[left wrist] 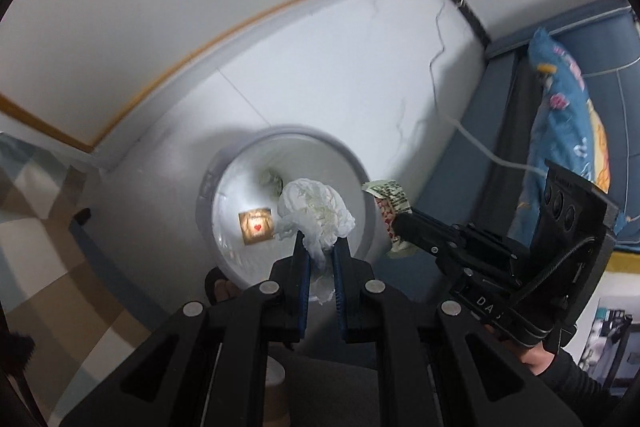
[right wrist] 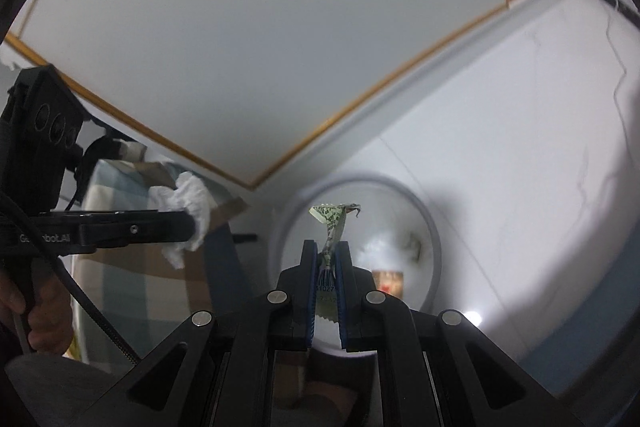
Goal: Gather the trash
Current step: 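Carry the tissue and small wrapper over the white trash bin, then open both tools to drop the tissue and wrapper into the bin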
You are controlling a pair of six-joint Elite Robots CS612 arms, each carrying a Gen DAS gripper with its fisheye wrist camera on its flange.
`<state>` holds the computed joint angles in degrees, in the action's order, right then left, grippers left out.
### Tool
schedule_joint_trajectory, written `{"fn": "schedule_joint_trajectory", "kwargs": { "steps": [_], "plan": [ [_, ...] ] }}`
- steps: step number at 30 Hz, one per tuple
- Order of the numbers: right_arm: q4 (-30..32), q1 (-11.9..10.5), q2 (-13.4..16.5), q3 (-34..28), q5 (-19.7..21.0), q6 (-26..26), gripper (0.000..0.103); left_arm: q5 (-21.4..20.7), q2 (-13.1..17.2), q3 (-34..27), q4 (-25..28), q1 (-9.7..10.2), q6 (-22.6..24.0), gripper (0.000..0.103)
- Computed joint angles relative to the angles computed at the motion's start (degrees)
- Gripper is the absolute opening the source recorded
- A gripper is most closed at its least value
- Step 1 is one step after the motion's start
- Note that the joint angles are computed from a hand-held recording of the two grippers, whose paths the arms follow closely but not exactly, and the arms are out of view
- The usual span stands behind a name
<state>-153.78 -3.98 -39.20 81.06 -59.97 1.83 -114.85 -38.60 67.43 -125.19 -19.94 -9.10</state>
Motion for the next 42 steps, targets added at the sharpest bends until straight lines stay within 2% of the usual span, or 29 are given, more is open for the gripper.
{"fn": "schedule_joint_trajectory", "kwargs": {
  "steps": [4, 9, 18, 27, 32, 34, 36, 38, 42],
  "plan": [
    [2.52, 0.22, 1.76, -1.10, 0.25, 0.26, 0.008, -1.57, 1.33, -1.84, 3.81, 0.00, 0.30, 0.007],
    [5.06, 0.39, 2.64, -1.95, -0.24, 0.31, 0.008, -3.05, 3.10, -4.06, 7.23, 0.03, -1.77, 0.007],
    [7.20, 0.33, 4.11, -2.26, -1.01, 0.63, 0.009, -2.09, 3.53, -3.90, 6.11, -0.19, -1.31, 0.007],
    [7.49, 0.17, 4.22, -2.21, -1.74, 0.86, 0.011, -0.54, 4.32, -5.18, 8.25, -0.55, -0.05, 0.010],
    [7.23, -0.08, 3.95, -1.82, -1.68, 1.91, 0.012, -0.07, 4.32, -5.31, 8.64, -0.67, 0.46, 0.022],
    [6.95, -0.19, 3.69, -1.52, -1.90, 2.05, 0.013, 0.39, 4.14, -5.07, 8.31, -0.71, 0.34, 0.041],
    [6.61, -0.27, 3.42, -1.25, -2.30, 2.32, 0.015, 0.53, 3.96, -4.74, 7.53, -0.68, 0.03, 0.050],
    [5.91, -0.43, 3.12, -0.88, -2.49, 2.88, 0.020, 0.32, 3.98, -4.81, 7.51, -0.61, 0.16, 0.052],
    [5.04, -0.58, 2.72, -0.50, -2.87, 3.51, 0.021, 1.04, 3.71, -4.68, 7.72, -0.70, 0.89, 0.056]
  ]
}}
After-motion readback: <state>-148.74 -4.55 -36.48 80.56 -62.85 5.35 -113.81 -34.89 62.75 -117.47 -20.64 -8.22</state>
